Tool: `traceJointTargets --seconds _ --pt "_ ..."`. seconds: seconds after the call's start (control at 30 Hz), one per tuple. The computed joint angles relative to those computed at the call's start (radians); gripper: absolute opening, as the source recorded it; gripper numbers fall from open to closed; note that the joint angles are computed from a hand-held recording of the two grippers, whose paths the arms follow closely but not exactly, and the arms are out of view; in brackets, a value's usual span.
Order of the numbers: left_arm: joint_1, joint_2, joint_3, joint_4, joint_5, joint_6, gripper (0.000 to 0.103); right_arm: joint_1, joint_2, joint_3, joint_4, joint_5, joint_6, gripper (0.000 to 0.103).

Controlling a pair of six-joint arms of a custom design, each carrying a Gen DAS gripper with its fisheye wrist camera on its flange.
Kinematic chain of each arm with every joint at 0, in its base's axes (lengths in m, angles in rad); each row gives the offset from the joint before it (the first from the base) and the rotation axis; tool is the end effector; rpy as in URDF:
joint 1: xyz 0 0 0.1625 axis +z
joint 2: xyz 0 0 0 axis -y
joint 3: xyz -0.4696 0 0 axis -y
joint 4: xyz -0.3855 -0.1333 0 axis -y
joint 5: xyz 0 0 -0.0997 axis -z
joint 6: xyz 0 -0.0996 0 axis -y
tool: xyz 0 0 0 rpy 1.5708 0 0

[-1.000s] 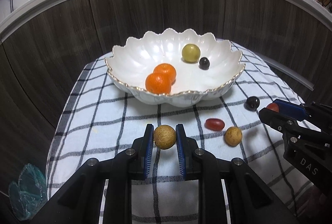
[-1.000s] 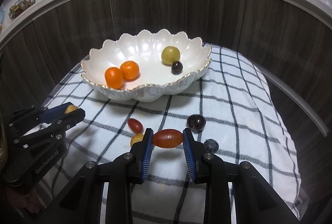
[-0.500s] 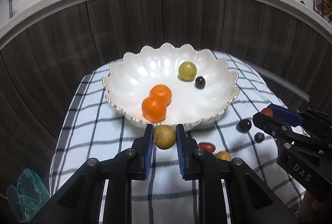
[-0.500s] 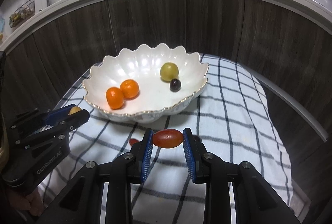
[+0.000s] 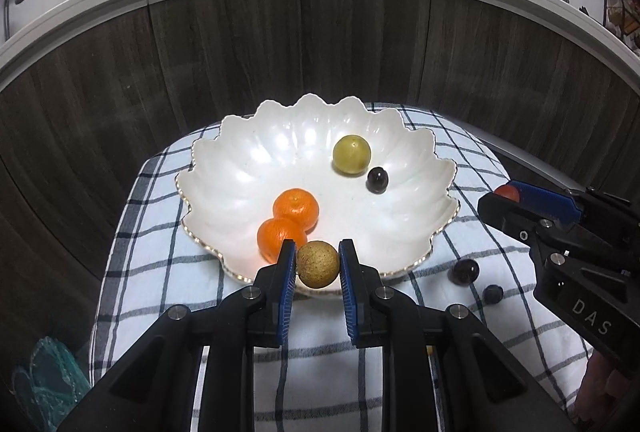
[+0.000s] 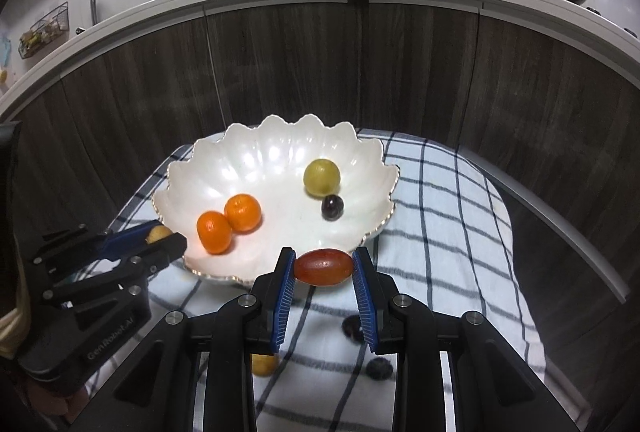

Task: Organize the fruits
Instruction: 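Carry the tan fruit and red tomato with both grippers over the bowl, then open both grippers to drop the tan fruit and tomato into the bowl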

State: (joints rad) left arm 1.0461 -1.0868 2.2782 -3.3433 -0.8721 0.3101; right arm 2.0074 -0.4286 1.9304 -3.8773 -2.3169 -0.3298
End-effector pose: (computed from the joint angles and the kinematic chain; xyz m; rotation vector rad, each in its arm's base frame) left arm -0.0729 -0.5199 0.2111 0.7318 2.2931 -0.8048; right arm 0.3029 -0.4938 -0.0058 0.4953 -2.2340 1.0064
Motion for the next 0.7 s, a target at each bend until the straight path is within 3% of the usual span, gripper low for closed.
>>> traceJointTargets --seconds 0.7 --pt "0.029 0.055 -0.093 0.078 -0.029 0.031 0.022 -0.044 -0.027 -0.099 0.195 0.074 0.046 0.031"
